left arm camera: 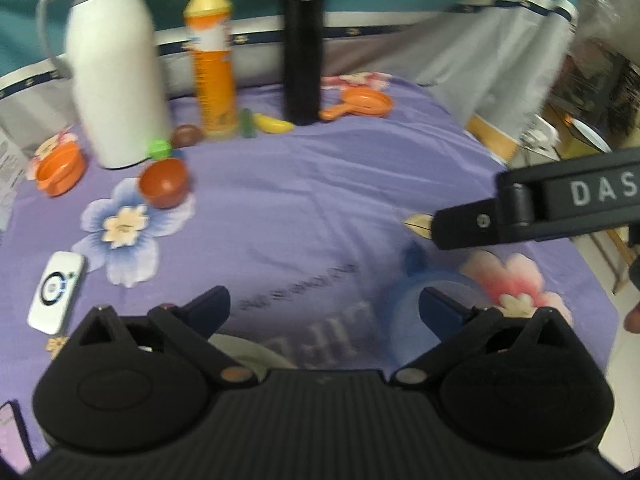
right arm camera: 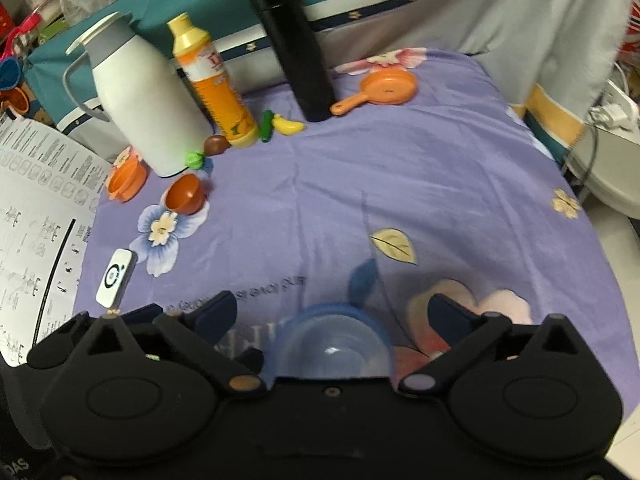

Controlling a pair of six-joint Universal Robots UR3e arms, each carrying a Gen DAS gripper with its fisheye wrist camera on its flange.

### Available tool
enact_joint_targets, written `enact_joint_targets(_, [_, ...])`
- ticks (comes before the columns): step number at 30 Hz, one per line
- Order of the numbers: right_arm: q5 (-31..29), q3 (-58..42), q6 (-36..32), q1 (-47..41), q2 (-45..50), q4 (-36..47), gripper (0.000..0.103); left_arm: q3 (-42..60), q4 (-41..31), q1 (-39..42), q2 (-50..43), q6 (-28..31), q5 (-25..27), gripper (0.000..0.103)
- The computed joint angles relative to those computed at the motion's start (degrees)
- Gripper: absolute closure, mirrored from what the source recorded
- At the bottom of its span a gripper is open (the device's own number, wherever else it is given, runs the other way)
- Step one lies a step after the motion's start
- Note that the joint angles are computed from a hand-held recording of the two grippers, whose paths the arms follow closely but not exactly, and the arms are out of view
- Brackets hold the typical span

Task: Organize plates and bowls
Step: 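Move both grippers to the orange-brown bowl rim and close them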

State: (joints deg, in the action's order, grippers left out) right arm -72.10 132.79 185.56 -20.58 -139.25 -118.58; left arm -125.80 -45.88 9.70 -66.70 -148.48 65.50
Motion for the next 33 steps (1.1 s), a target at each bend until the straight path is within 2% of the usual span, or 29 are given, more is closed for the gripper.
enact_joint_targets(5, [-7.2,-5.4,9.8,13.6,19.3,-16.3,0.000,2.9,4.1,6.1,-6.9,0.4,-0.9,0.000])
enact_joint_targets(12, [-11.9,-18.7,16.0,23.5,41.6,-26.1,0.000,11.6,10.1,9.8,-21.2,-2.3,0.3,0.000])
enact_joint_targets(17, [-13.9,-31.3,17.5,28.0,55.7,-27.9,0.000,18.1,13.4,9.8,-30.4,-3.7,2.3,0.000])
enact_joint_targets(23, [-13.9,-43.1,19.2,29.6,67.5,-28.2,0.000,26.2,15.3,9.3,-39.6,-5.9,4.2,0.000])
enact_joint_targets(25, [-13.1,-46.6,20.1,29.3,70.8,-28.5,0.005,29.2,15.4,9.0,-42.5,-7.0,4.5,0.001])
enact_joint_targets(27, [-12.1,-49.7,21.2,29.0,73.7,-28.5,0.008,32.0,15.4,8.5,-45.2,-8.1,5.1,0.007])
enact_joint_targets(32, [-9.5,-57.2,23.3,28.4,80.7,-27.6,0.022,37.3,14.6,7.1,-50.3,-10.3,6.0,0.019])
enact_joint_targets(33, [-9.2,-58.6,23.3,28.4,81.9,-27.4,0.028,38.0,14.5,6.9,-51.0,-10.5,6.0,0.021])
